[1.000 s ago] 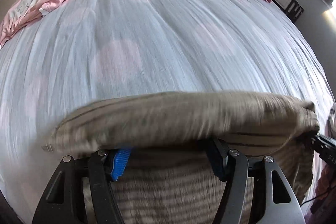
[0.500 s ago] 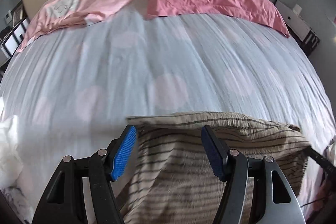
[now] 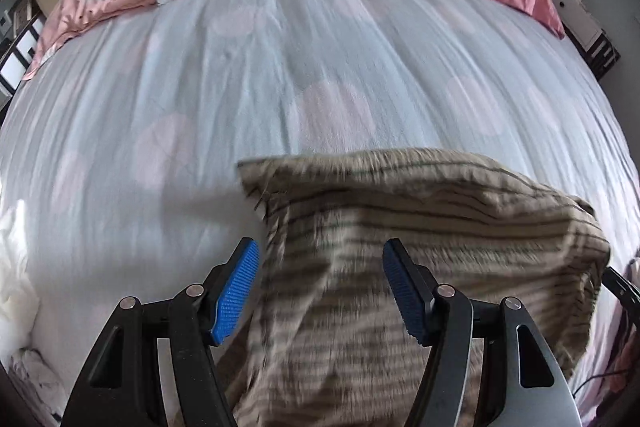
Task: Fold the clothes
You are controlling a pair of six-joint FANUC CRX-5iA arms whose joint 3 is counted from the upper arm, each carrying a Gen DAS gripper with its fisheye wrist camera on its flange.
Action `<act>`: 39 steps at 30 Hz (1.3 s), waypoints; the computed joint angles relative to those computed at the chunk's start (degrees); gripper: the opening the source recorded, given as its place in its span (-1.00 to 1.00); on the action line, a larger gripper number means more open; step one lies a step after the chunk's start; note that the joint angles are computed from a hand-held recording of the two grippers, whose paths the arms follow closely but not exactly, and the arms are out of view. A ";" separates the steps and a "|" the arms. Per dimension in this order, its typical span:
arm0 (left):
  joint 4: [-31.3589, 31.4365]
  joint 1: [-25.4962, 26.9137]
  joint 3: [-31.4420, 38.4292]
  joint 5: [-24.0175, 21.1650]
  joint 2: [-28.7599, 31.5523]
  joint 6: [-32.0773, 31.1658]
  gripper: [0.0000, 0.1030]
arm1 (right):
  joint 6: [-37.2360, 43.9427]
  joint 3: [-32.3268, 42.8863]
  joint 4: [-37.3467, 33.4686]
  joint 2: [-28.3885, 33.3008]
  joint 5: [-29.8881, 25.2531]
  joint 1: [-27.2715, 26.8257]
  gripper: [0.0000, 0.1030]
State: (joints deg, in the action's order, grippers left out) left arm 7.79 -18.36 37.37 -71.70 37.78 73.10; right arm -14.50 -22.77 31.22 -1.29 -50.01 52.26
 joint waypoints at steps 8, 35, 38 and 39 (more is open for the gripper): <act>1.38 -1.43 17.21 -3.71 13.30 0.38 0.39 | -4.72 -2.43 5.92 2.60 3.66 -2.08 -0.62; 9.80 9.39 -33.95 6.69 -27.23 -9.84 0.48 | -12.33 -1.66 9.80 -1.52 -2.26 2.05 -0.62; 11.19 11.57 -42.02 4.97 -34.11 -12.19 0.48 | -10.76 -0.09 7.72 -1.64 -2.94 3.48 -0.62; 10.70 11.77 -43.98 4.21 -36.11 -13.24 0.48 | -10.66 -0.16 8.01 -1.90 -3.27 4.25 -0.62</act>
State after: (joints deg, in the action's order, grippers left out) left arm 18.49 -6.59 -6.61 -67.49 1.67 59.87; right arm -25.16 -22.93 39.23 -3.19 -53.28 56.51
